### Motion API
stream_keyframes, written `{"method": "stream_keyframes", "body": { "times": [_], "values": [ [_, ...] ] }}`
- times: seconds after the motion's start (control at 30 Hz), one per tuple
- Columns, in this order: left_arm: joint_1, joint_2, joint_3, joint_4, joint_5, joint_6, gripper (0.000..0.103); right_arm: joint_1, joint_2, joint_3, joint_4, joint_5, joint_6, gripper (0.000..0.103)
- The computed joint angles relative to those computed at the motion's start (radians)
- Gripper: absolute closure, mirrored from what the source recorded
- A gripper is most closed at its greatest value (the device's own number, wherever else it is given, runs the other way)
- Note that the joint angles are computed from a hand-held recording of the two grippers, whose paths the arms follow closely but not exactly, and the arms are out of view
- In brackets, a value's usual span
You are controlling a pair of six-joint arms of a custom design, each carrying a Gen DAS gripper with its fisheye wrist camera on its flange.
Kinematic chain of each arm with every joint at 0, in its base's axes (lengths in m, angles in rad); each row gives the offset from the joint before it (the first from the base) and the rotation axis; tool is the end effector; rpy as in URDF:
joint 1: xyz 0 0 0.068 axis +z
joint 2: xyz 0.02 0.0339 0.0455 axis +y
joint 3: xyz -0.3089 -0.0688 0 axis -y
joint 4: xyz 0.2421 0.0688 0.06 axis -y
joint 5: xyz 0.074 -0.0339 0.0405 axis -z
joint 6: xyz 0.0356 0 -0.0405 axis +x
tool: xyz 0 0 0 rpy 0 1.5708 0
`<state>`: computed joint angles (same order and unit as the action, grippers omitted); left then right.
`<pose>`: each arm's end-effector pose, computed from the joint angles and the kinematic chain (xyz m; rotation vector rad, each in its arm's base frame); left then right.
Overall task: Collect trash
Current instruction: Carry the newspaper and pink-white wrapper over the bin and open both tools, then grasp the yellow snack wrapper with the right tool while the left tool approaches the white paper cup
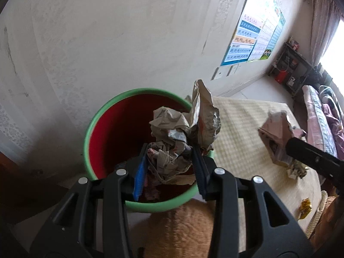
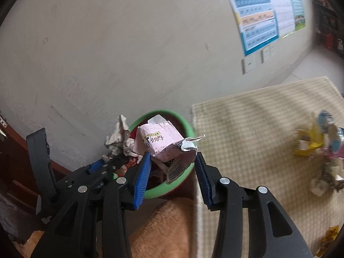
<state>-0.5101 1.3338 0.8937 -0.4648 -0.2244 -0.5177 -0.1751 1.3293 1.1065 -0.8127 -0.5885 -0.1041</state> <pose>0.2301 -0.1197 0.2794 -0.1048 2.4502 -0.1761 0.2480 -0.0238 0.3293 -0.1171 2.4685 0.6451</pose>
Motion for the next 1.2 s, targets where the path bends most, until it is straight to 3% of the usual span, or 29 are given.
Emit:
{"method": "stream_keyframes", "body": {
  "times": [0.33, 0.8, 0.87, 0.93, 1.2],
  "values": [
    [0.104, 0.026, -0.045, 0.032, 0.072, 0.037, 0.066, 0.203, 0.074, -0.007, 0.085, 0.104, 0.062, 0.062],
    [0.18, 0.054, -0.045, 0.027, 0.09, 0.072, 0.066, 0.27, 0.16, 0.018, 0.155, 0.132, 0.128, 0.06],
    [0.177, 0.059, -0.042, 0.022, 0.079, 0.068, 0.06, 0.275, 0.168, 0.015, 0.17, 0.12, 0.148, 0.052],
    [0.175, 0.053, -0.048, 0.024, 0.069, 0.055, 0.047, 0.27, 0.165, 0.014, 0.171, 0.109, 0.157, 0.05],
    [0.11, 0.063, -0.03, 0.003, 0.04, 0.029, 0.044, 0.116, 0.059, -0.028, 0.088, 0.072, 0.046, 0.05]
  ]
}}
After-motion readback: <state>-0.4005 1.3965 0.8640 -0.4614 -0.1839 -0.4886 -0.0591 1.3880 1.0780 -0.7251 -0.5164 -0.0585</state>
